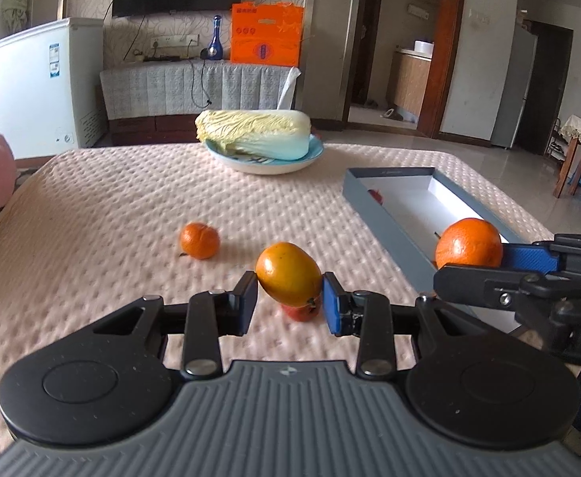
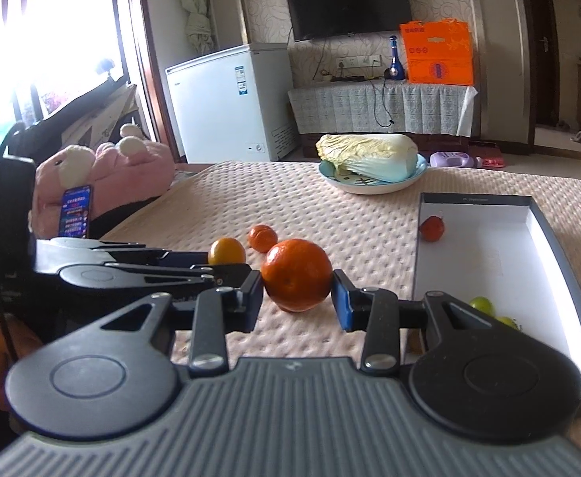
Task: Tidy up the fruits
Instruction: 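Carry the yellow-orange fruit with the left gripper while the right carries the tangerine over the box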
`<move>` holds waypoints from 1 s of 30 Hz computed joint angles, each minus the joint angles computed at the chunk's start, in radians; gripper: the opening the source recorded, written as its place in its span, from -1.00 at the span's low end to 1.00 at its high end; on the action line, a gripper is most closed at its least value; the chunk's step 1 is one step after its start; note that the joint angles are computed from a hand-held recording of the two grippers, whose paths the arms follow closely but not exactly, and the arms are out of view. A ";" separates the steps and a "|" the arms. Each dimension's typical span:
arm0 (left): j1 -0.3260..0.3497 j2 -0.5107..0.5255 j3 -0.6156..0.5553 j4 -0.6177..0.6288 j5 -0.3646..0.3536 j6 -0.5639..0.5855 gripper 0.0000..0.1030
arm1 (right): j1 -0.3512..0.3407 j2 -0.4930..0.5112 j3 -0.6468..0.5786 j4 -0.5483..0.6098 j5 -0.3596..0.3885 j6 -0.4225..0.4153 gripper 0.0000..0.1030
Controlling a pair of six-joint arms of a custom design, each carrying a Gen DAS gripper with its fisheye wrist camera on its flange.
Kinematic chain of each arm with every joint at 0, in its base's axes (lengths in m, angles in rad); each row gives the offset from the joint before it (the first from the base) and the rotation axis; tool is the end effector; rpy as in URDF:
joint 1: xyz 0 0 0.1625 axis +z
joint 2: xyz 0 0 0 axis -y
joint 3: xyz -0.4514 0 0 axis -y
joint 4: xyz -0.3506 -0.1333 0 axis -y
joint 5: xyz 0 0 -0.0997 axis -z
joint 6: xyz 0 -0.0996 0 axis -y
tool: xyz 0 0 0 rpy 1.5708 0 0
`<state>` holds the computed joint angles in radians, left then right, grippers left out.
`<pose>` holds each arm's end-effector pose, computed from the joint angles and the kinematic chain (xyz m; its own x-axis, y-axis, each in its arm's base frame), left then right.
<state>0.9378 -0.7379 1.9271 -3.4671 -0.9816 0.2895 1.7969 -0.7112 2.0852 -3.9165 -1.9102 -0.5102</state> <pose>-0.1994 -0.5906 0.1426 -0.7187 0.3674 -0.5903 0.6833 0.5301 -0.5020 0.2196 -0.5080 0.1427 -0.7940 -0.2190 0.5671 -0.5892 0.5072 -0.6290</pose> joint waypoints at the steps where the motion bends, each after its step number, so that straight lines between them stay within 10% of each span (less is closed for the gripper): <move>1: -0.001 0.002 -0.001 0.000 -0.002 -0.002 -0.22 | -0.003 -0.005 0.005 -0.006 0.001 0.004 -0.22; 30: -0.027 0.120 -0.134 0.049 -0.067 0.040 -0.22 | -0.048 -0.088 0.098 -0.119 -0.025 0.047 -0.22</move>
